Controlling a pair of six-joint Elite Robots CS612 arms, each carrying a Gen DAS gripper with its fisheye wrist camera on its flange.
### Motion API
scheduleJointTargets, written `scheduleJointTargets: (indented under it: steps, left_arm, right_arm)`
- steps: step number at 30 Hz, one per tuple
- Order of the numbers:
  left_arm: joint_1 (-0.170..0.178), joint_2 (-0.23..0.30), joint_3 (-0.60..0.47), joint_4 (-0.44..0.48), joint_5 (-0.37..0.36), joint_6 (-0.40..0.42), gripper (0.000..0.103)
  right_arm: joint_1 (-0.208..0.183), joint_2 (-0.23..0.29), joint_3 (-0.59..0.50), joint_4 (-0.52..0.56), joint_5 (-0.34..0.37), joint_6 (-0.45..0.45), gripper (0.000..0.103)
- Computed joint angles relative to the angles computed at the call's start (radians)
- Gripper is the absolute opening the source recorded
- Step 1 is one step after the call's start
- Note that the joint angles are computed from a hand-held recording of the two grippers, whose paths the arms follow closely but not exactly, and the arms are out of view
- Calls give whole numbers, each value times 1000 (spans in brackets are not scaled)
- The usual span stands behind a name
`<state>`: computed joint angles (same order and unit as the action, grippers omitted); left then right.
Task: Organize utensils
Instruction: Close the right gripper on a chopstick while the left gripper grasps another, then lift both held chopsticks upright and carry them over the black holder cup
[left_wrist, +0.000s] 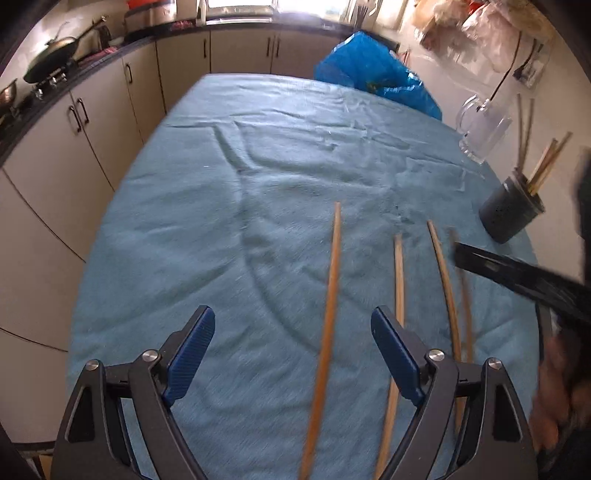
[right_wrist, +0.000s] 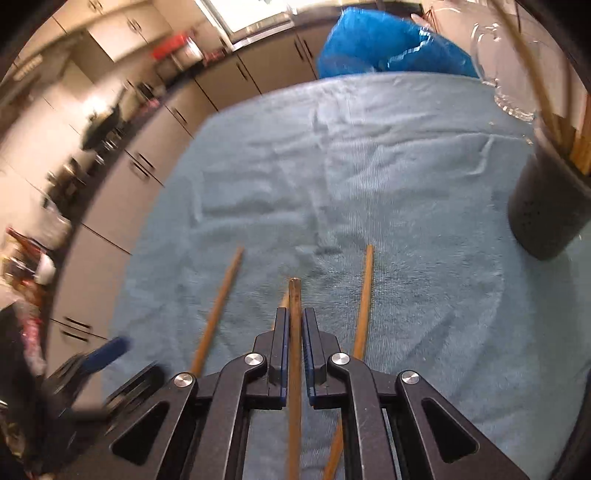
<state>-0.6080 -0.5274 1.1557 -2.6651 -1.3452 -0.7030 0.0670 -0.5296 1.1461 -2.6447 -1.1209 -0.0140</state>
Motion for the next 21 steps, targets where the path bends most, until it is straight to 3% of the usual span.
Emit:
scheduleJointTargets:
  steps: [2, 4, 6, 8, 12, 14, 15, 18, 21]
  left_arm:
    - [7, 29, -62, 45, -30, 23, 70]
    - [12, 67, -148, 142, -42, 21, 54]
    - [18, 106, -230, 212, -59, 27, 49]
    - [19, 140, -306, 298, -45, 16, 39]
    - [16, 197, -429, 398, -14, 35, 37]
    - [12, 218, -477, 452, 33, 18, 22]
    - [11, 221, -486, 462, 43, 13, 8]
    - [14, 205, -452, 427, 26, -3, 6]
    - [7, 129, -303, 271, 53, -17, 5]
  right_arm:
    - [-12, -23, 47, -68, 24, 9, 7]
    - [-19, -37, 73, -103, 36, 3, 7]
    - [-25, -46, 92, -131, 46, 5, 7]
    - [-31, -53, 102, -143, 56, 2, 7]
    - [-41, -60, 120, -155, 78, 7, 7]
    - [-45, -61, 124, -160, 82, 12, 7]
    - [-48, -63, 127, -160, 87, 9, 7]
    - [-52, -71, 141, -169, 95, 8, 8]
    - [-55, -80, 158, -198, 98, -2, 7]
